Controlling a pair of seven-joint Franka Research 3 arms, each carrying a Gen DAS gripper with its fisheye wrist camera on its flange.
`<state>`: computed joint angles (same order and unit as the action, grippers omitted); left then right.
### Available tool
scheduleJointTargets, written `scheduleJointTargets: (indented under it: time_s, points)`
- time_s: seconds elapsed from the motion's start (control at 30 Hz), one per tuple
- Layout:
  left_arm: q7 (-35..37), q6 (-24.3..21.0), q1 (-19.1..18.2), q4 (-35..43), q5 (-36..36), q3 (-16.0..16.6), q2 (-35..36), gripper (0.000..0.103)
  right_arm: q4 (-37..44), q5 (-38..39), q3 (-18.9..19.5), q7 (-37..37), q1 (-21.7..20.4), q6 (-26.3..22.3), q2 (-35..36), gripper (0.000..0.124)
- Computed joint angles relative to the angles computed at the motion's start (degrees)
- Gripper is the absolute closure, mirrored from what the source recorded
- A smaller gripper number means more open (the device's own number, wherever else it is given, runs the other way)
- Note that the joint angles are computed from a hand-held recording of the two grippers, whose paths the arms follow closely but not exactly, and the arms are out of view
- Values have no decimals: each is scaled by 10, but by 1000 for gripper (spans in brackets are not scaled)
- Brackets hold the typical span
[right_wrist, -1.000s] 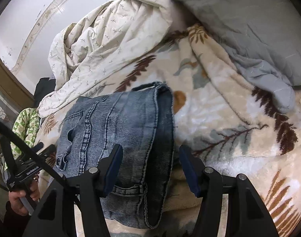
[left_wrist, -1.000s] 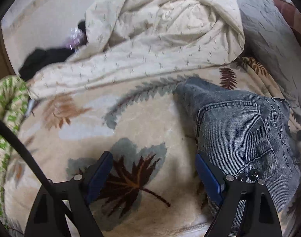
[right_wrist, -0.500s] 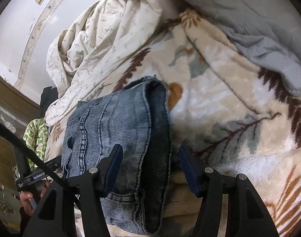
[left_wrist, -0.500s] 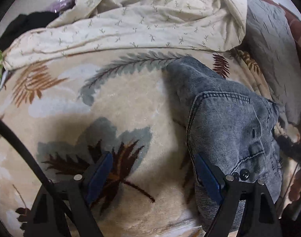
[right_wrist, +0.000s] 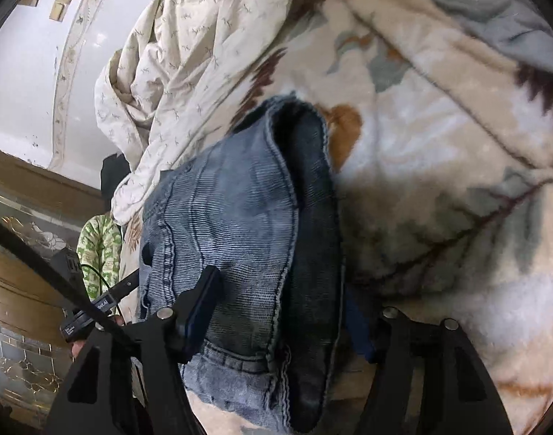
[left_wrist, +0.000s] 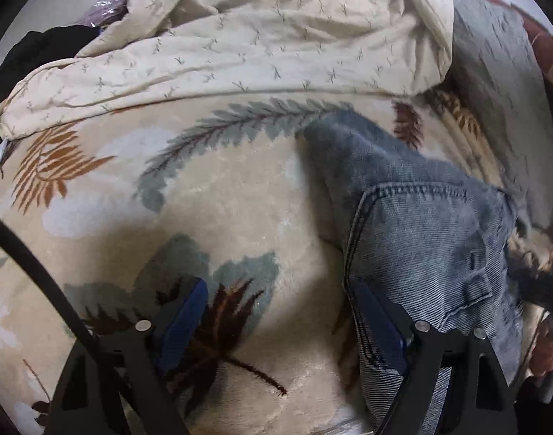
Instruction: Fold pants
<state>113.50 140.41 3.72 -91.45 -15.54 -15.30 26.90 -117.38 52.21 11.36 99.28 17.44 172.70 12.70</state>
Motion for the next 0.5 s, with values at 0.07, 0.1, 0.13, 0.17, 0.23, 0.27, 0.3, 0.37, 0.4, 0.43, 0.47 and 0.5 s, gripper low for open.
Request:
scheduleJointTargets:
  time_s: [0.07,0.1,0.13,0.17,0.23,0.27,0.3,0.37,0.4,0.43,0.47,0.5]
  points:
    - [-7,-16,4,11,-10,-2,6,16,6,61,25,-54,-20,2,1,56]
    - [-10,-23,6,14,-14,-3,8,16,10,109,39,-98,-33,2,2,56]
    - [-15,-35,7,21,-19,-3,11,16,14,137,41,-124,-35,-1,3,55]
    - [-17,-48,10,28,-25,-5,13,16,16,147,36,-135,-32,-7,4,55]
    - [2,-57,24,27,-57,-16,7,16,20,146,24,-140,-21,-10,7,55]
    - [12,-57,28,26,-68,-19,4,16,19,149,21,-143,-18,-11,5,54]
    - [20,-61,31,27,-77,-20,2,16,19,152,19,-145,-16,-11,5,54]
    - [47,-89,48,39,-122,-32,6,16,21,147,12,-141,-9,-10,7,54]
    - [54,-99,51,42,-136,-32,6,16,20,138,9,-135,-5,-9,7,54]
    - [56,-99,48,40,-140,-28,4,16,20,127,5,-125,-1,-7,8,54]
    - [56,-93,41,37,-136,-22,2,16,20,121,4,-122,0,-7,9,54]
    - [55,-90,34,36,-127,-16,2,16,18,116,4,-119,0,-7,7,54]
